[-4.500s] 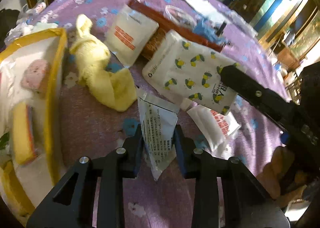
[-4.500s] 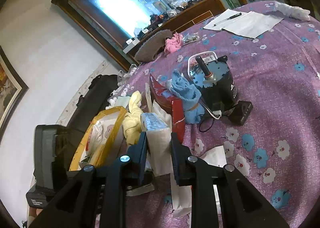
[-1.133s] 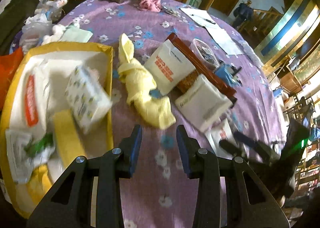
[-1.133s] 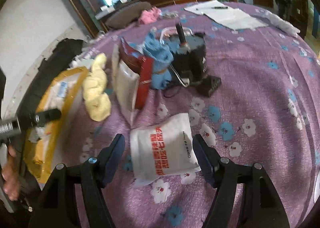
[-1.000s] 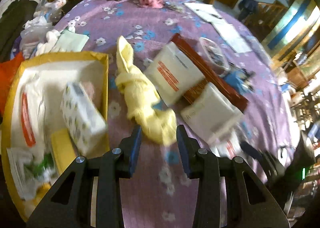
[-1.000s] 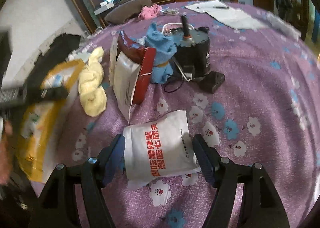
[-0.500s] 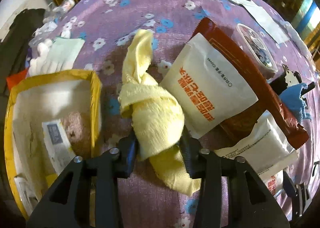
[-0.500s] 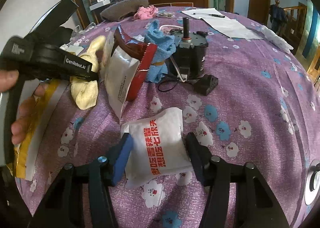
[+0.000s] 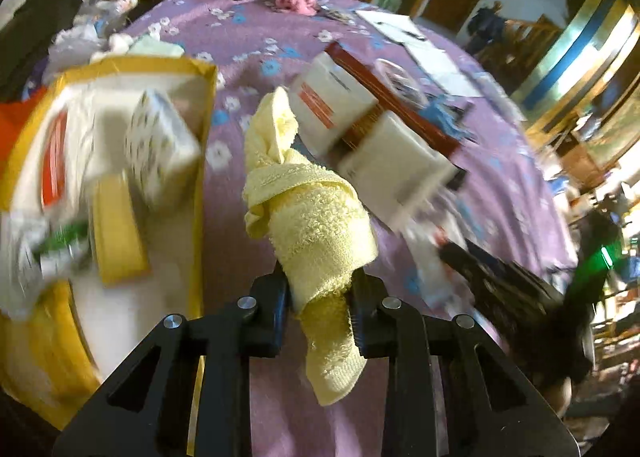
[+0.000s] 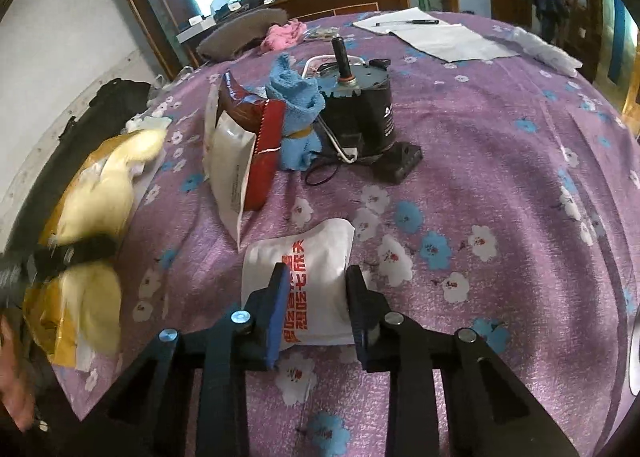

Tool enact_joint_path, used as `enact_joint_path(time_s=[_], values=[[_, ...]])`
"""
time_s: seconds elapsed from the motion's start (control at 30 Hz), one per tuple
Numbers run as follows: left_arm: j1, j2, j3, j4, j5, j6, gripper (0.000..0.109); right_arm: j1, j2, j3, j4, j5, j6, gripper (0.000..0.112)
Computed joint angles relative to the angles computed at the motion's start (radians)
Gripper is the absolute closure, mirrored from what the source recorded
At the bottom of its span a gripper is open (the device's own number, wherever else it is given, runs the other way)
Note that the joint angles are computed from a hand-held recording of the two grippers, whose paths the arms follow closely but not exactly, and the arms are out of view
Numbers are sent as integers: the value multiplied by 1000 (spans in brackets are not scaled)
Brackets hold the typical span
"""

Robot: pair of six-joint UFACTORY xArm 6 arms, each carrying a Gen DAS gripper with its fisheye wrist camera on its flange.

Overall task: Organize soft objects
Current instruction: 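Carry the yellow towel and red-text packet with both grippers over the box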

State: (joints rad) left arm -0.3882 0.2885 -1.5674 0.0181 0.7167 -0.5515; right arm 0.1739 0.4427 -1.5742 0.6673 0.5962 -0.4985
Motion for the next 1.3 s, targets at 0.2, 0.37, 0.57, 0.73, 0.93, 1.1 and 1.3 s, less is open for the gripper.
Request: enact_joint_path(time_s=[0.2, 0.37, 0.57, 0.73, 0.93, 1.1, 1.3], values=[[-20, -104, 143, -46, -71, 17, 84, 24, 14, -36, -109, 36, 48, 55], [-13, -176, 224, -42, -136, 1, 84, 66, -16, 42, -265, -97, 123, 56], [3, -214, 268, -71, -171, 27, 84, 78, -53, 115, -388, -189, 198, 76], [6, -242, 301, -91, -199, 42, 84, 72, -103, 170, -293, -237, 150, 102], [13, -279, 331, -72, -211, 27, 84, 69, -136, 176, -56, -228, -12, 106], [47, -350, 380, -4, -218, -32, 84, 83, -194, 167, 202, -171, -209, 107], [125, -420, 407, 83, -198, -76, 84, 111, -125, 6, 387, 6, -304, 107]])
